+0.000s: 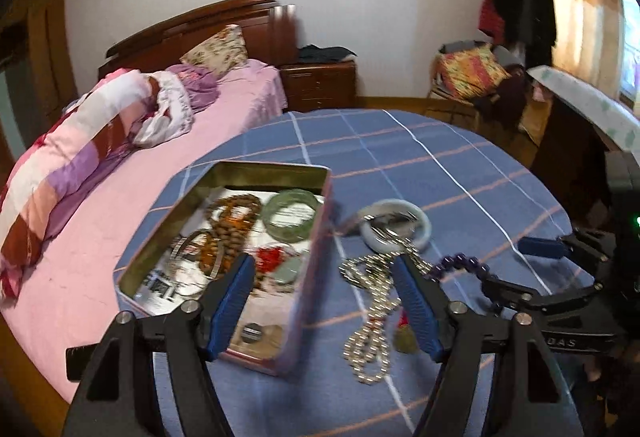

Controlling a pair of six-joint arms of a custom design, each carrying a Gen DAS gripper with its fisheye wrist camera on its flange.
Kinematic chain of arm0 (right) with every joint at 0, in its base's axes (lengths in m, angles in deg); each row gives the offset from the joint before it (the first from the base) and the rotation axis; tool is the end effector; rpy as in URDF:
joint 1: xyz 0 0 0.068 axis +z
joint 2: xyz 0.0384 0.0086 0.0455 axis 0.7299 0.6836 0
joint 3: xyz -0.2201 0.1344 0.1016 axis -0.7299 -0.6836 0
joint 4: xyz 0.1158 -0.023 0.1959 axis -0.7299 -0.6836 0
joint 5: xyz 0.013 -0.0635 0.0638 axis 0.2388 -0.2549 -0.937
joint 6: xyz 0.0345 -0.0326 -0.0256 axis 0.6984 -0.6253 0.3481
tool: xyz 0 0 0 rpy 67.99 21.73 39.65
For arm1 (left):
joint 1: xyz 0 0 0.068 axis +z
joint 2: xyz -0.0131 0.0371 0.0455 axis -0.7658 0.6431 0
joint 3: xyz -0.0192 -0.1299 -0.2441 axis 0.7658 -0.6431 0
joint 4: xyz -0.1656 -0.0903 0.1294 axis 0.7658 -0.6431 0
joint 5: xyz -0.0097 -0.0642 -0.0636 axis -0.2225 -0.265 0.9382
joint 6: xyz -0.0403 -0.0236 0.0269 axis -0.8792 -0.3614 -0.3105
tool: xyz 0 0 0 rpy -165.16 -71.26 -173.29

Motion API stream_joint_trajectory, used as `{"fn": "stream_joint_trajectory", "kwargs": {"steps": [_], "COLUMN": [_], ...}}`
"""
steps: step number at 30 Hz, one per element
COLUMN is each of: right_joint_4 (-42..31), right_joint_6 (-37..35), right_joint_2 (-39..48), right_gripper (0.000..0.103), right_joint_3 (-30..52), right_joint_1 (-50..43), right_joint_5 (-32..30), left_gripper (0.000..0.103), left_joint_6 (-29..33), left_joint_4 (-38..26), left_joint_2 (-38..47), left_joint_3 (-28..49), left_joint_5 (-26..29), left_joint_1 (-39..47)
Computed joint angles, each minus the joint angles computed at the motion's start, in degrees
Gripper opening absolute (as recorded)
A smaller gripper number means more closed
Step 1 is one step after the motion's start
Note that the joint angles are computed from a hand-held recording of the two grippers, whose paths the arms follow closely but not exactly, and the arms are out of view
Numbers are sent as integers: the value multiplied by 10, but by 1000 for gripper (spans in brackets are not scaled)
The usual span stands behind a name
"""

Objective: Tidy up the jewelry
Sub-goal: 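Withdraw both tools from the tin back over the remaining jewelry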

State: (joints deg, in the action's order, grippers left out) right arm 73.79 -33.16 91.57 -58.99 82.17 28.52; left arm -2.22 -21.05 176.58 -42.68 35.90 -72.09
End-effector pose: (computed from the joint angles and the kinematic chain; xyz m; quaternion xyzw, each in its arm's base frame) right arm 0.1716 0.1039 0.0527 0.0601 0.9365 0.0028 0.3453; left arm 0.2336 -0.1015 0.0823 0.2991 0.8531 -0.1138 0.4121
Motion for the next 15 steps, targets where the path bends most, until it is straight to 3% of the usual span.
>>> {"fn": "stream_joint_trajectory", "kwargs": {"steps": [2,7,15], "right_joint_4": [4,15,19], "right_joint_6": [1,-2,-1], "right_joint_2": [5,22,46], "right_gripper": [74,74,73], "right_joint_3": [-1,-1,4], "right_joint_1": [1,-1,-4], "right_joint_5": [1,-1,-1], "left_gripper": [50,38,33], "left_joint_6": [6,11,10], "left_joint_4": [-8,-5,-39], "left_joint_2": [14,41,92], "left_joint_3": [5,7,45], "left_joint_5": [-2,-17,-31], "left_joint_1": [-15,-50,-70]}}
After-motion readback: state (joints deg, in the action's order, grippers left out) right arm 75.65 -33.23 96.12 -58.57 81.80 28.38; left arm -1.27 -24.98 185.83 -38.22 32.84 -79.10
